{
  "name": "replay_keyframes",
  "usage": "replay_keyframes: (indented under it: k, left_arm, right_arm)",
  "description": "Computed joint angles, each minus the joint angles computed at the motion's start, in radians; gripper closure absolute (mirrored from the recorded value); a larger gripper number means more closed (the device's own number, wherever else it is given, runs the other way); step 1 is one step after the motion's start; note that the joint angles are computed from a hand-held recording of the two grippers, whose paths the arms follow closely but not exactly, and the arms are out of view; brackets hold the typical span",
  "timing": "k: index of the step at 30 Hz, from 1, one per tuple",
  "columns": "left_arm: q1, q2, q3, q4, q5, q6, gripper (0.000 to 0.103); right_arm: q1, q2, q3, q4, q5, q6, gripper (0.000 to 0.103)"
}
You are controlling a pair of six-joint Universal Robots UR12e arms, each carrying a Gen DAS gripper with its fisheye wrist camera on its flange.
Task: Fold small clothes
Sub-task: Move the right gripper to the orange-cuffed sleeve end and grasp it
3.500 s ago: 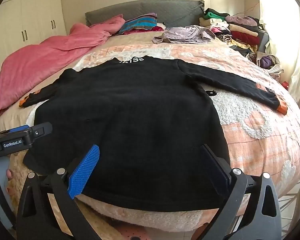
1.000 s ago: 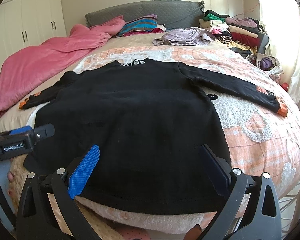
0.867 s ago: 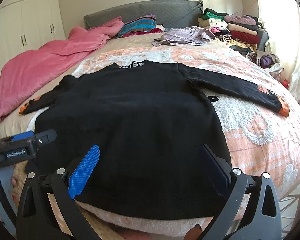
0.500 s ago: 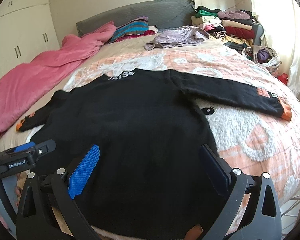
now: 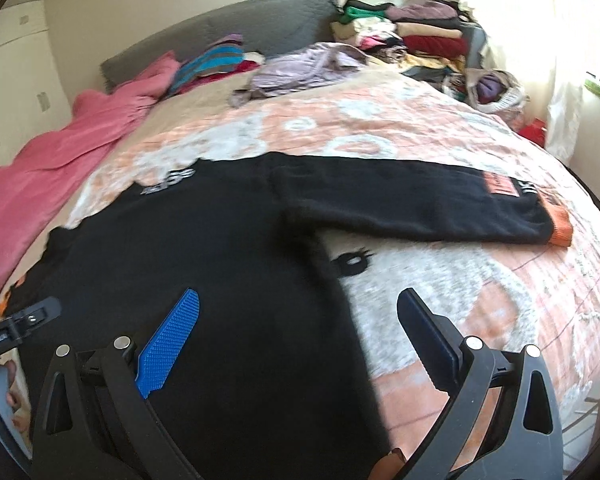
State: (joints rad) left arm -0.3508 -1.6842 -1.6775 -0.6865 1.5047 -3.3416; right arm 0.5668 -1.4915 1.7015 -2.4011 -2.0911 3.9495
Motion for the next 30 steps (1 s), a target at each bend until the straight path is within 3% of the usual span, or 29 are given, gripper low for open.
replay_keyframes:
  k: [19,27,30]
  left_arm:
    - [-0.002,-0.135,0.161,-0.062,0.002,0.043,0.009]
    - [-0.006,-0.187,0.235,-0.089,0.015,0.059,0.009]
    - [0.000,-0.204,0.257,-0.097,0.007,0.056,0.009]
  right_arm:
    - [-0.181,-0.120,0.112,0.181,-0.037,0.317,0.004]
    - [-0.264,-0.177,0.178,0.186,0.033,0.396,0.004]
    - [-0.289,-0.187,0.207,0.129,0.063,0.418,0.005]
